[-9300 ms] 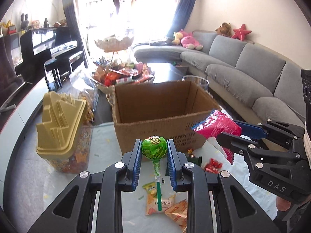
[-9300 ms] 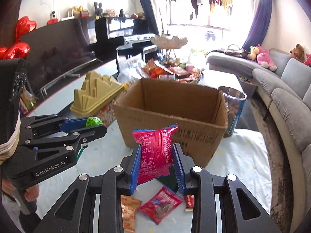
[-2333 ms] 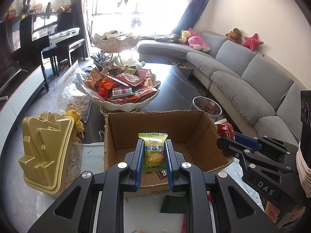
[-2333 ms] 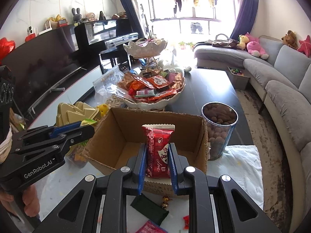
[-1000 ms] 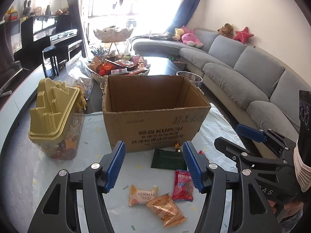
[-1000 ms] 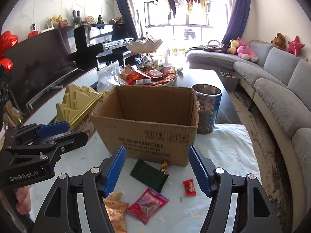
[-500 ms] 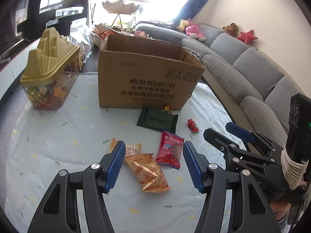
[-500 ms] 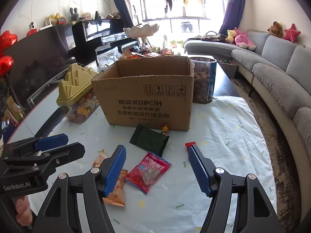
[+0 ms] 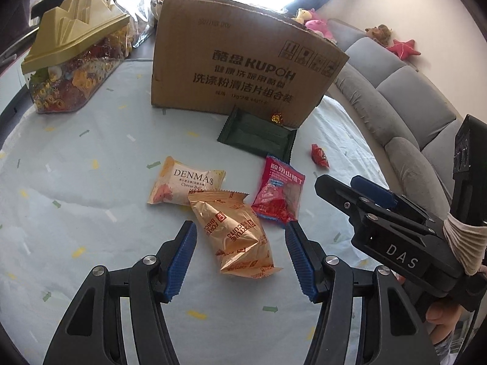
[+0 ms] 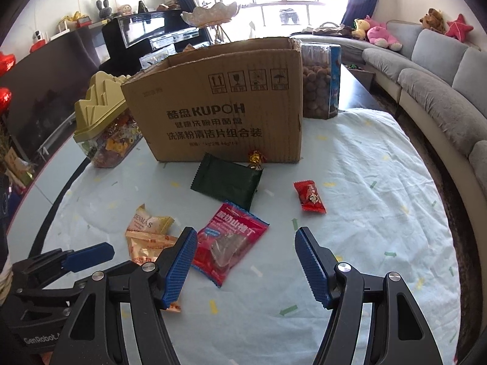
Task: Organize snacks
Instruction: 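Grasp the gold biscuit bag with the left tool while the right tool grasps the pink packet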
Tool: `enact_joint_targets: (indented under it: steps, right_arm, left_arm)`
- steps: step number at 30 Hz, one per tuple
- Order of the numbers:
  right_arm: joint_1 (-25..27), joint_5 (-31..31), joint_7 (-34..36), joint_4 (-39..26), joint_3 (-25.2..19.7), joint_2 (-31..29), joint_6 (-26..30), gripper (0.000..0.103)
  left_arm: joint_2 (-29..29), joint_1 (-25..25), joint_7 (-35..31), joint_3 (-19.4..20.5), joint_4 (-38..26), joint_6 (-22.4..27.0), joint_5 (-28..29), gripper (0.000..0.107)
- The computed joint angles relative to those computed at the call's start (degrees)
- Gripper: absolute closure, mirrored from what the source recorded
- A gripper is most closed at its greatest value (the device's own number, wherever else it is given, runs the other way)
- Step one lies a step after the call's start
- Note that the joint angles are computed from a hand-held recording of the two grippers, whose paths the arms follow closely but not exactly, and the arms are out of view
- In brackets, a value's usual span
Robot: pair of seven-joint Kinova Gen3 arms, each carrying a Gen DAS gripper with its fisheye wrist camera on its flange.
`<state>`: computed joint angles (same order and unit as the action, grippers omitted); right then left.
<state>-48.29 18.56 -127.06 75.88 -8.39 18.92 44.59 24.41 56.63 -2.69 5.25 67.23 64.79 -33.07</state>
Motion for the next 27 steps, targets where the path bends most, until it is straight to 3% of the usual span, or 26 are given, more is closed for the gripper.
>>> enact_joint_targets:
  steps: [4, 9, 15, 21, 27]
  right_arm:
    - [0.7, -1.7, 0.9, -0.7, -0.4, 1.0, 0.4, 0.036]
    - [0.4, -2.2, 1.7, -1.2, -0.2, 2.3, 0.9, 0.035]
    - [-0.7, -2.2, 1.8, -2.5, 0.4, 3.6, 1.9, 0.036]
    - [-2.1, -1.4, 1.7, -3.9, 1.0, 4.9, 2.4, 0.036]
    - [-3.7, -1.5, 0.9, -8.8, 1.7, 8.2, 7.1, 0.036]
  left_arm:
    - [0.3, -1.3, -0.2, 0.2, 1.1, -1.4, 1.6, 0.050]
    - [-0.7, -2.7, 0.6, 0.2, 4.8, -6.4, 3.1, 0.060]
    - [-2.5, -2.9, 2.8, -0.1, 9.1, -11.0, 1.7, 0.067]
    - [-2.6, 0.0, 4.8, -0.4, 8.6, -7.0, -3.8, 0.067]
    - [-3.8, 1.7, 9.7, -0.2, 10.1, -2.9, -9.6, 0.067]
